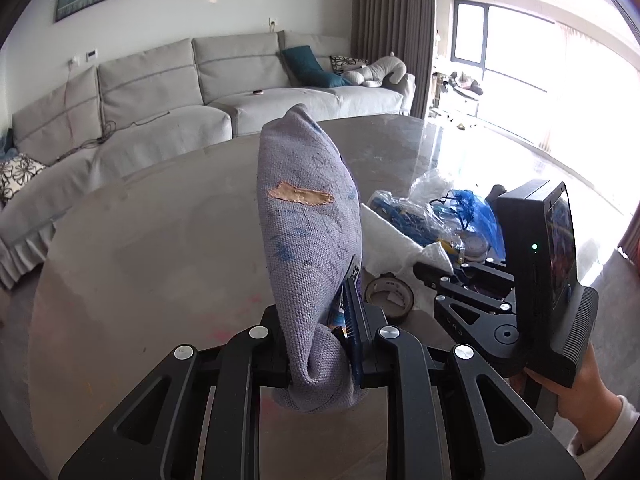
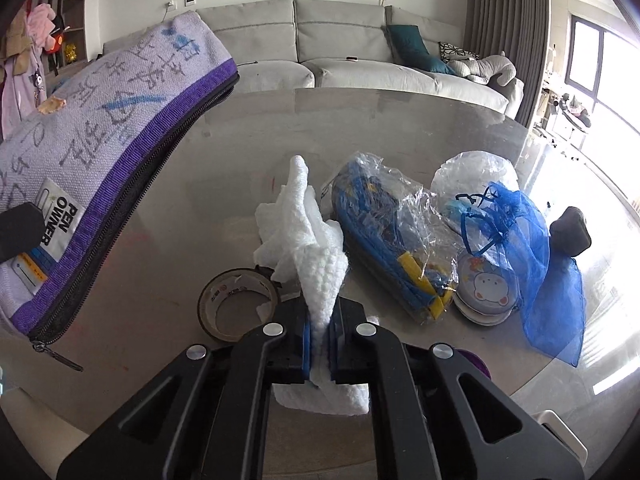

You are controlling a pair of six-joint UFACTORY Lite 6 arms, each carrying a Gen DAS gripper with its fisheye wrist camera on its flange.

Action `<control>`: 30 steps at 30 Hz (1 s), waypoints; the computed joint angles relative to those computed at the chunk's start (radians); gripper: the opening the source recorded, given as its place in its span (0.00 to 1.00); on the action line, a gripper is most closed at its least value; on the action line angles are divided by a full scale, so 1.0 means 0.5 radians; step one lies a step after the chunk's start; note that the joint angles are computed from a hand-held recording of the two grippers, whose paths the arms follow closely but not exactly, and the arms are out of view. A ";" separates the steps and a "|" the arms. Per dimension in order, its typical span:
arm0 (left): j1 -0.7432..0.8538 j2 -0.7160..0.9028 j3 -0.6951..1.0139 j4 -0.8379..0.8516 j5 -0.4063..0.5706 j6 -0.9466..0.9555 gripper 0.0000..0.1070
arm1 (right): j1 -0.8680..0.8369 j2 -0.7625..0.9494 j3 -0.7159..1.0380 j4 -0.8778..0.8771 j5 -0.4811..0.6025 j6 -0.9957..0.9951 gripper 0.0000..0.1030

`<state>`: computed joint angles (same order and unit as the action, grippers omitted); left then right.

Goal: Collect trash
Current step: 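Grasp the white tissue with the right gripper and lift it, then carry the pencil case and tissue with both grippers over the white bin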

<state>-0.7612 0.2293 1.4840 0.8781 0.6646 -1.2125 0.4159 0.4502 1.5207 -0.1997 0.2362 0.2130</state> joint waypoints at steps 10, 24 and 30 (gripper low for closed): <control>-0.090 -0.045 0.108 0.046 0.116 -0.043 0.18 | -0.022 -0.502 -0.098 0.582 0.033 -0.478 0.07; -0.274 0.098 0.407 0.099 0.258 -0.013 0.18 | -0.117 -1.131 -0.532 0.292 0.022 -0.216 0.07; -0.393 0.244 0.622 0.080 0.273 0.047 0.18 | -0.245 -1.416 -0.754 0.318 0.062 -0.265 0.07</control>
<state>-0.9578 0.3515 1.7949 0.9179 0.8011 -1.1888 0.2933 -0.2577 1.1437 -0.0407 0.2673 0.0802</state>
